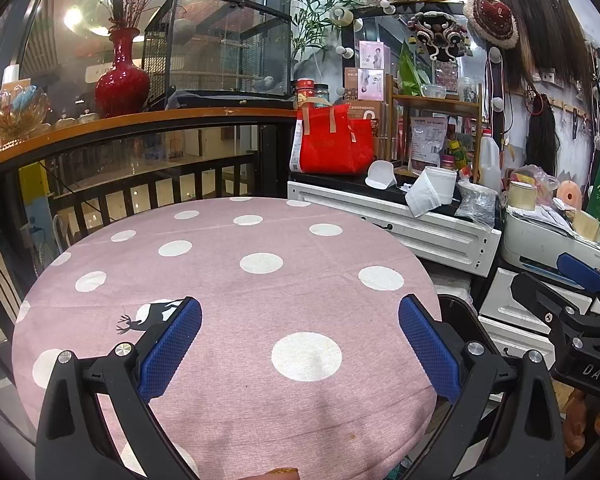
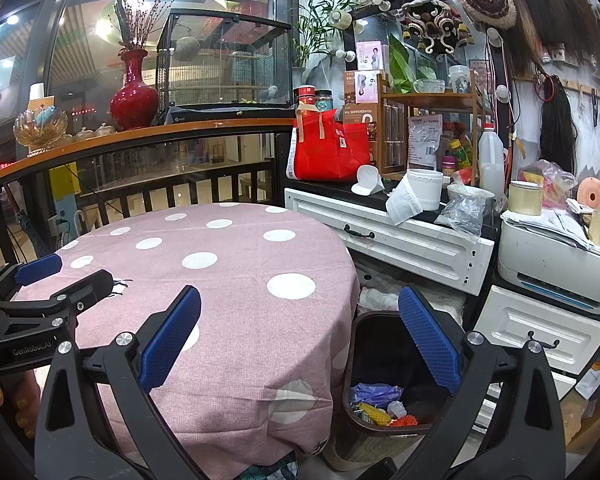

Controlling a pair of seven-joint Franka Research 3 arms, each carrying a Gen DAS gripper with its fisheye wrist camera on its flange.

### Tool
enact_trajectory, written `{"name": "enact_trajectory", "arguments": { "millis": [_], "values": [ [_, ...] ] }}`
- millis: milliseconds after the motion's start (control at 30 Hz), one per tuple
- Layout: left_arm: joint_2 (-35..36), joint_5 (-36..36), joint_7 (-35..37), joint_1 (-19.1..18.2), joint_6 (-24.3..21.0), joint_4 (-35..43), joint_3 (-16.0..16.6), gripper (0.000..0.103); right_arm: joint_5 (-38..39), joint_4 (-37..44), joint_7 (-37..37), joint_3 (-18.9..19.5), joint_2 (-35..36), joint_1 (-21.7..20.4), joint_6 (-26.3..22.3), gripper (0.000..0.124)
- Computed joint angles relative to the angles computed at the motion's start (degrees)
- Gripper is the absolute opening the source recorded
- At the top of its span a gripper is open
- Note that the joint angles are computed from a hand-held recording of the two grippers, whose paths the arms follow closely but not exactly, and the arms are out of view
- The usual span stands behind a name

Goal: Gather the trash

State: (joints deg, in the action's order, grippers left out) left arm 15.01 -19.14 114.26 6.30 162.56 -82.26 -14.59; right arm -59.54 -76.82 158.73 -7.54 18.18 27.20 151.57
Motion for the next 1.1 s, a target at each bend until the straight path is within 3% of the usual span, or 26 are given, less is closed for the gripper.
{"name": "enact_trajectory", "arguments": {
  "millis": [1100],
  "values": [
    [0.98,-0.59,0.98,0.49,-0.78,1.01,-0.31,0.097,0.15,-1.24,0.24,0.01,-0.39,-0.05,0.44,0.097]
  ]
}}
